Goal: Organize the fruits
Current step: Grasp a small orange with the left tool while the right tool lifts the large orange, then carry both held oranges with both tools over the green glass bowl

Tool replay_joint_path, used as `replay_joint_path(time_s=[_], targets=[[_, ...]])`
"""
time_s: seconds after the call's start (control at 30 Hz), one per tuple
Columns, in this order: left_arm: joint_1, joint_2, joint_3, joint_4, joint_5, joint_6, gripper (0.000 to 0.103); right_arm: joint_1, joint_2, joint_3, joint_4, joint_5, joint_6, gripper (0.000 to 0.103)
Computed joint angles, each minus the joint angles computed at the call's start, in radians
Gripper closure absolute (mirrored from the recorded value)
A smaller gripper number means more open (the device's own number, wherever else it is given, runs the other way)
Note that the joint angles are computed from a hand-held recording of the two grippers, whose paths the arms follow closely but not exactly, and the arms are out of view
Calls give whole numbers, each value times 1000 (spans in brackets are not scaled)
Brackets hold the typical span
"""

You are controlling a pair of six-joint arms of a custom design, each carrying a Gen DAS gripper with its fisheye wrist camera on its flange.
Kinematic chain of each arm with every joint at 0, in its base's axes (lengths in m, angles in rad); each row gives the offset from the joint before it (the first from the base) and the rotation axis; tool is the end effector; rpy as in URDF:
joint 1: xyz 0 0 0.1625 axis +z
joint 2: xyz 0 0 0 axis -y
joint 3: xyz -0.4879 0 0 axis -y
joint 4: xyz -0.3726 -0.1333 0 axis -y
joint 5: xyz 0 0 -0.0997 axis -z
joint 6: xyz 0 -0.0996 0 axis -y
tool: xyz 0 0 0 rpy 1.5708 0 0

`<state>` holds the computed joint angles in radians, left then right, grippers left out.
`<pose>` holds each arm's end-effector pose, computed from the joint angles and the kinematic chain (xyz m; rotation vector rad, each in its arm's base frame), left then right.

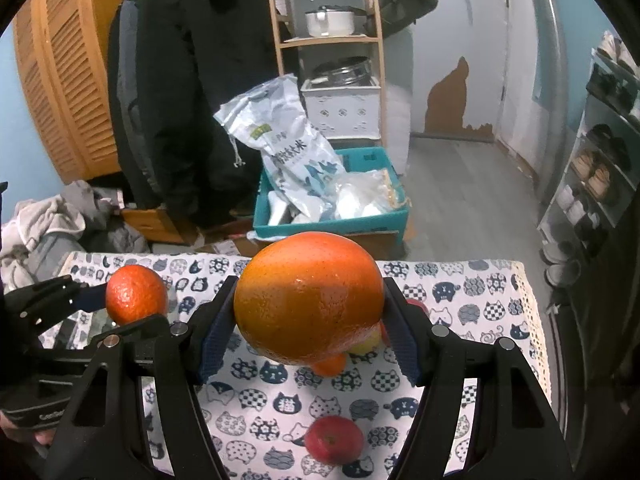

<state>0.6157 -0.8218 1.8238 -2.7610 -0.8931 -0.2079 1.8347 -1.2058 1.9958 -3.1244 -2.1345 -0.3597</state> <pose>-0.4138 -0.5325 0.1483 0.8638 2.4392 -0.7046 0.2251 -0.5261 0.3617 0.4699 -2.3661 0.9277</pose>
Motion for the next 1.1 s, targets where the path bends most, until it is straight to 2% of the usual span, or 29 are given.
replay_joint_path(time_s=[0.33, 1.1], targets=[[2, -53, 44, -23, 22, -7, 55, 43, 36, -26, 8, 11, -1, 34], [69, -227, 175, 1, 102, -121, 55, 131, 207, -135, 99, 44, 15, 34]])
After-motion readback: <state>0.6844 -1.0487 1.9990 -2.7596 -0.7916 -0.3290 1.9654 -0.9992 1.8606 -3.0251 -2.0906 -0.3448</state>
